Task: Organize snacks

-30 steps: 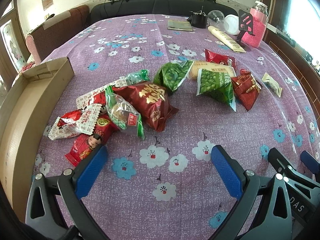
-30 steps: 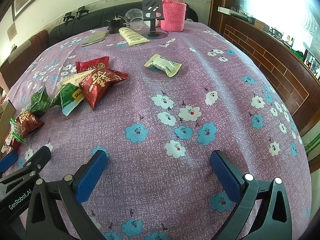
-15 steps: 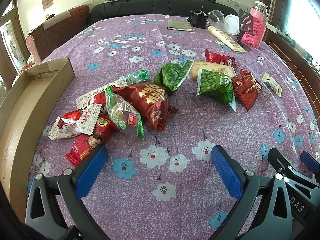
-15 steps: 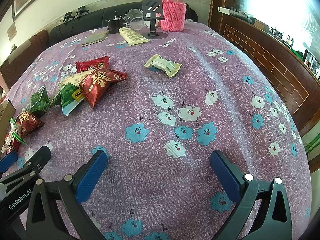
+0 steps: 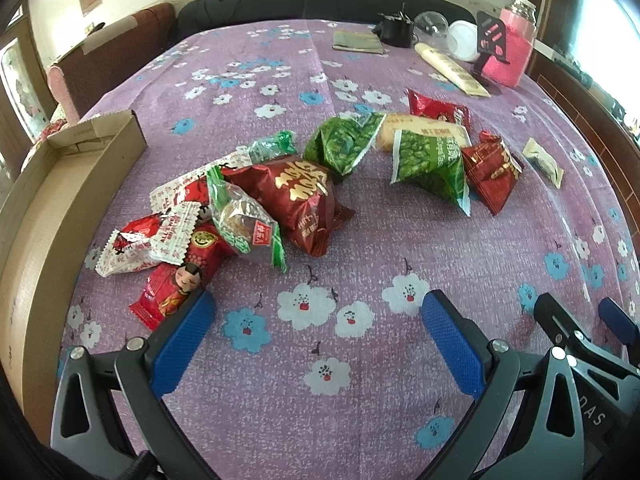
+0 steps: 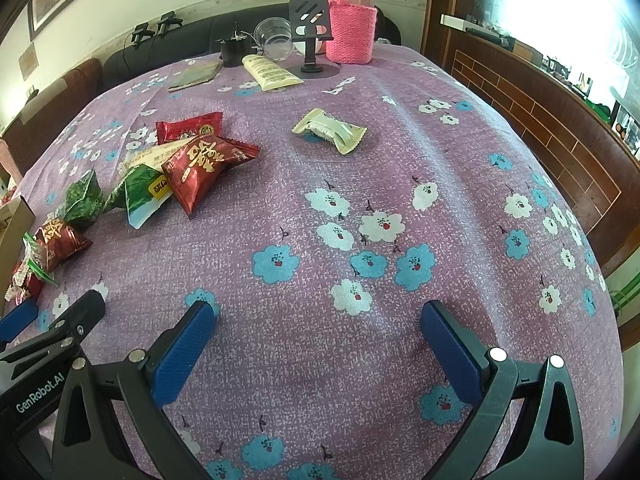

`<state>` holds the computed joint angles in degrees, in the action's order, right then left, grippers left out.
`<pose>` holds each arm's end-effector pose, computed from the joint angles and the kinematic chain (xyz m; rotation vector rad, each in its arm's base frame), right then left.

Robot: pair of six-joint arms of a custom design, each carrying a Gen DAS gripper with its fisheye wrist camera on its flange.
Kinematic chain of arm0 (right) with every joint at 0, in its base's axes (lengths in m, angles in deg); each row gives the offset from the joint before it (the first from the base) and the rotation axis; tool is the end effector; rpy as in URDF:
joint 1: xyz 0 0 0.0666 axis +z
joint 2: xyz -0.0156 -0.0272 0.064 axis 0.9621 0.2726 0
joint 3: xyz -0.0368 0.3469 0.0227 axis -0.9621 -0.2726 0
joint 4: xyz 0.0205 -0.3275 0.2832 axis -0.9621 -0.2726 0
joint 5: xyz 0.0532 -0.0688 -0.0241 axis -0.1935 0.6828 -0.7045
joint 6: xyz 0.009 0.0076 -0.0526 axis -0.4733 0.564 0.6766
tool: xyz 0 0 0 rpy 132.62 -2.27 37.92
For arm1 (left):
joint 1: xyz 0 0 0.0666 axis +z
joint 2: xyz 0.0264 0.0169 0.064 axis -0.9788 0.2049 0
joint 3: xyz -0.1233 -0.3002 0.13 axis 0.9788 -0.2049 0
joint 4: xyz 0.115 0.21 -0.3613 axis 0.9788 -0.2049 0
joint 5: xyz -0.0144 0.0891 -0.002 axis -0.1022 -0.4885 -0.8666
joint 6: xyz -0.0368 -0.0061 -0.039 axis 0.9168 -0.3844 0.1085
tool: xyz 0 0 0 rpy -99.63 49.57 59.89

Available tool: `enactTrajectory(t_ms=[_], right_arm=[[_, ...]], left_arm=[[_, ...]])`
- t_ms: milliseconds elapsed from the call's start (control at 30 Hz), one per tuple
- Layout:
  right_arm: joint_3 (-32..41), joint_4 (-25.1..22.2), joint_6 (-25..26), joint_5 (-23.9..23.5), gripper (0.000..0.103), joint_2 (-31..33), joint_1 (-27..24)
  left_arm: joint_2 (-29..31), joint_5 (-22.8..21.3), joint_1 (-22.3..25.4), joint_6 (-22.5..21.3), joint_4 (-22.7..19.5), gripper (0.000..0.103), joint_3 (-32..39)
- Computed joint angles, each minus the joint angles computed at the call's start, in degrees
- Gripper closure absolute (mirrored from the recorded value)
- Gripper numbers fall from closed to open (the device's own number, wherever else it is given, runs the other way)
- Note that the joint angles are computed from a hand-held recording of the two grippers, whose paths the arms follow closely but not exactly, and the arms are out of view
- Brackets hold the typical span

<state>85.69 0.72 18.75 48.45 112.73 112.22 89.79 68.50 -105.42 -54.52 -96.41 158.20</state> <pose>0.5021 0.3692 0.4462 0.5375 2.4720 -0.1655 0.5614 -0.2833 0.4376 0.2195 2.5554 -0.0775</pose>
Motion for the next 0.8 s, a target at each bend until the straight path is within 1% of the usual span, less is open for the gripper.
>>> enactTrajectory(t_ms=[133,233,300,367,433,500,567,633,667,700,767,800], right_arm=[[0.41,-0.49,0.15,0.03,0.000,0.23,0.06],[-1.25,1.38,0.97,-0.52,0.000,-1.00,-0.03],[-4.94,5.49,0.98,-1.30,0.000,-3.68,-0.18],[-9.57,10.78,0.94,-2.71,0.000,-7.12,-0.51],[-12.62,14.24,1.23,-4.57,0.000,-9.50,-0.90],[-12.25,13.86,1.69,-5.26,0.000,-9.34,-0.89],[-10.36,11.68,1.80,-5.06,0.000,-8.03,-0.65],[-8.14,9.45,1.93,-4.71,0.000,-6.42,-0.57],[-6.98,8.22,1.96,-4.55,0.000,-5.60,-0.50],[-6.06,7.23,1.99,-4.43,0.000,-4.96,-0.49],[-4.11,4.95,2.04,-4.02,0.000,-3.54,-0.41],[-3.66,4.21,2.04,-3.82,0.000,-3.18,-0.42]], left_arm=[[-0.95,-0.06,-0.19,-0.44,0.71,0.000,-1.46],[-1.73,-0.09,-0.41,-0.68,1.32,0.000,-2.59],[-2.10,0.27,-0.39,-0.85,1.35,0.000,-3.05],[-2.73,0.24,-0.52,-0.84,1.57,0.000,-3.85],[-3.30,0.19,-0.69,-0.69,1.62,0.000,-4.54],[-3.66,0.40,-0.83,-0.96,1.26,0.000,-4.89],[-4.13,0.83,-0.86,-1.33,0.99,0.000,-5.35],[-4.79,1.90,-0.98,-3.24,0.69,0.000,-5.98],[-5.09,2.42,-0.98,-3.56,0.50,0.002,-6.19],[-6.13,3.74,-0.95,-4.16,1.09,0.011,-7.13],[-8.22,6.72,-0.75,-5.06,2.10,0.024,-8.46],[-9.70,8.19,-0.55,-5.44,3.19,0.025,-9.27]])
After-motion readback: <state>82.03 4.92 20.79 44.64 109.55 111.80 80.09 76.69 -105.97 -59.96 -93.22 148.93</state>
